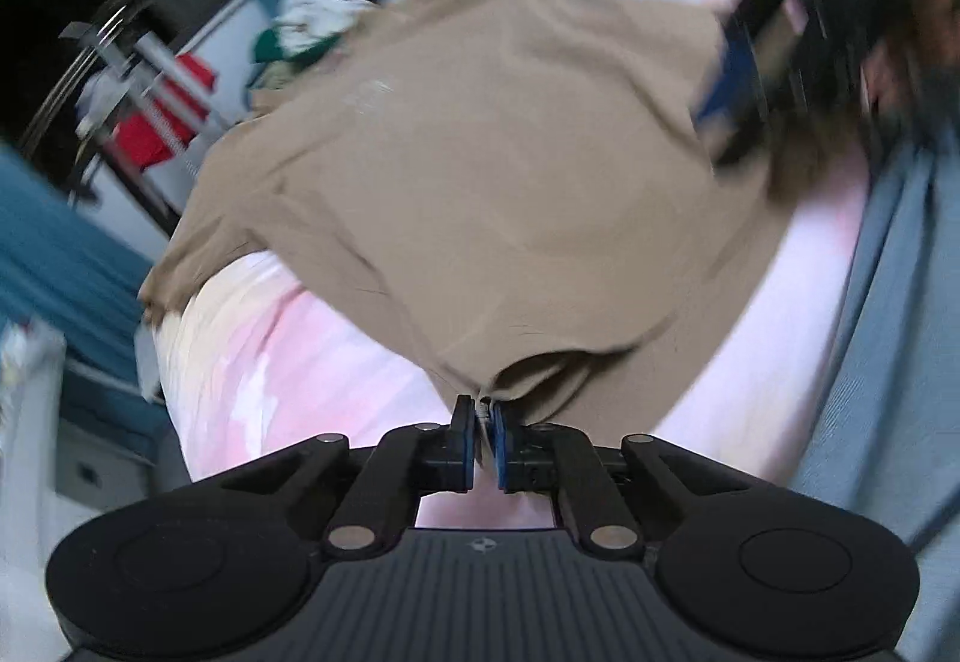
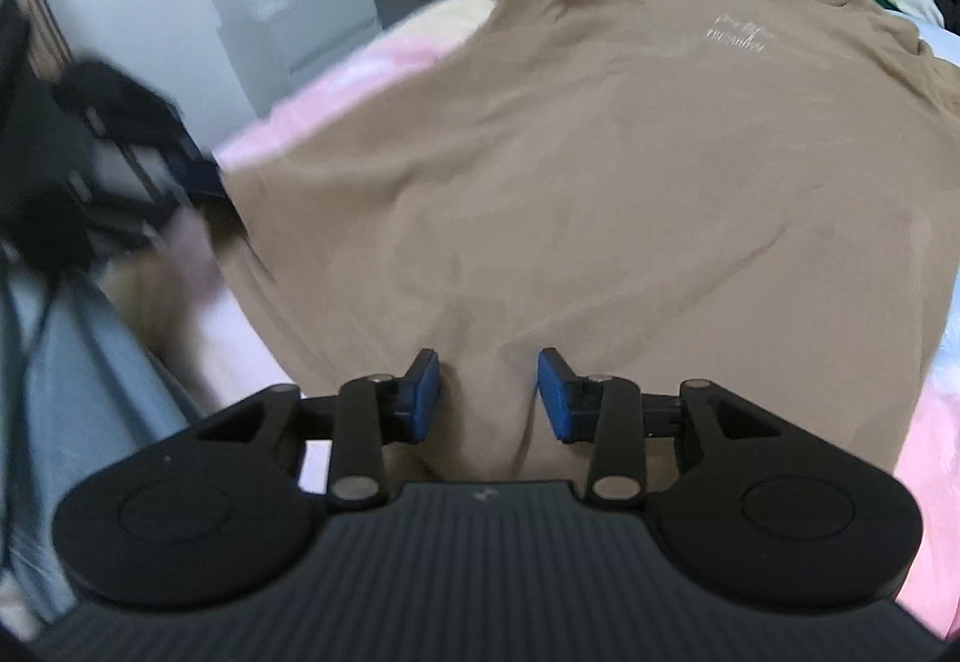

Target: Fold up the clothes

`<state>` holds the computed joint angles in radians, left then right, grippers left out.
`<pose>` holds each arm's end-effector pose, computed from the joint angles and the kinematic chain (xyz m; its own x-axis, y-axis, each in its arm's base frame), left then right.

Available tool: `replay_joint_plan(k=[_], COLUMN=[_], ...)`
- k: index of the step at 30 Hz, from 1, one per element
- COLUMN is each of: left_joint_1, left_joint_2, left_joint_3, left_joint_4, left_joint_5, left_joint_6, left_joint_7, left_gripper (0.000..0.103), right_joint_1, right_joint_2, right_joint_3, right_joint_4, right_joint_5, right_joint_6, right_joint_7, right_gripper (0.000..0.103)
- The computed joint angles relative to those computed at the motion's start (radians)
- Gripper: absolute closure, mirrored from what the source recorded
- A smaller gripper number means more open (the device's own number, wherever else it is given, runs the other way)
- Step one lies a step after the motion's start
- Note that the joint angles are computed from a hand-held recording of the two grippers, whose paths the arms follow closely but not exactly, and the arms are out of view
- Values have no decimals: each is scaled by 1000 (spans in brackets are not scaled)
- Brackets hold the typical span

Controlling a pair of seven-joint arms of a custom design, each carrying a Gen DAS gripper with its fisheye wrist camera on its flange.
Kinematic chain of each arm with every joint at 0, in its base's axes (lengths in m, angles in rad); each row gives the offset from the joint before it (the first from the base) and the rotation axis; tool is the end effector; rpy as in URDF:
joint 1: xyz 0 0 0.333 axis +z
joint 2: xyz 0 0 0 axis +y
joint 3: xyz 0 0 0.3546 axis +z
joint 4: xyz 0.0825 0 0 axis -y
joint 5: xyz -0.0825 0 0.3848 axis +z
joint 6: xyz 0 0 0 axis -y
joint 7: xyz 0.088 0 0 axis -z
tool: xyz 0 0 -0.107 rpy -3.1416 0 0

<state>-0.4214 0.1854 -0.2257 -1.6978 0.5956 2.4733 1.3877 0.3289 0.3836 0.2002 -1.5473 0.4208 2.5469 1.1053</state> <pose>0.5409 -0.3943 0.5891 -0.5660 -0.7153 -0.4099 -0.4879 0.6914 -0.5328 0.6457 0.3416 0.5391 0.6687 -0.7207 -0.1828 -0.6379 -0.4298 -0.6390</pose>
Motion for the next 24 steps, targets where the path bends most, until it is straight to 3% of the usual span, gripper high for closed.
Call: replay_joint_plan(k=[3,6,11,15,17,20,22,24], left_joint_1=[53,84,94,101,101,90,81,65], left_joint_2=[-59,-92,-54,-52,-67,-92,-108,-124], left_joint_3=[-9,-11,-12,-10,-9,-8,-12,-20], left_joint_4=[-58,-101,-82,-88,-98,-97,-89,-81], left_joint_5=[-185,-283,-331,-353,-345,-295,-255,-178], left_joint_6=[49,58,-41,-26,-20,-33,-48,-42], left_joint_7=[-9,0,-14,-16,-24,-93,-161,-251], left_gripper=[97,98,99,98,91,68,37,24], right_joint_1=[5,4,9,14,15,9,2,-9], right_joint_2=[-4,-9,-2,11,8,-6,-25,-44], right_joint_3=[-4,-7,-14,-17,-16,-11,-5,4], right_joint_4=[-1,-2,12,30,26,5,-25,-55], right_joint_5=[-28,-30,-43,-55,-57,-41,-14,25], right_joint_6=[-25,-44,-60,-63,-56,-27,19,72], right_joint_7=[-12,-13,-5,8,12,11,7,0], right_gripper=[62,62,62,62,63,64,64,64])
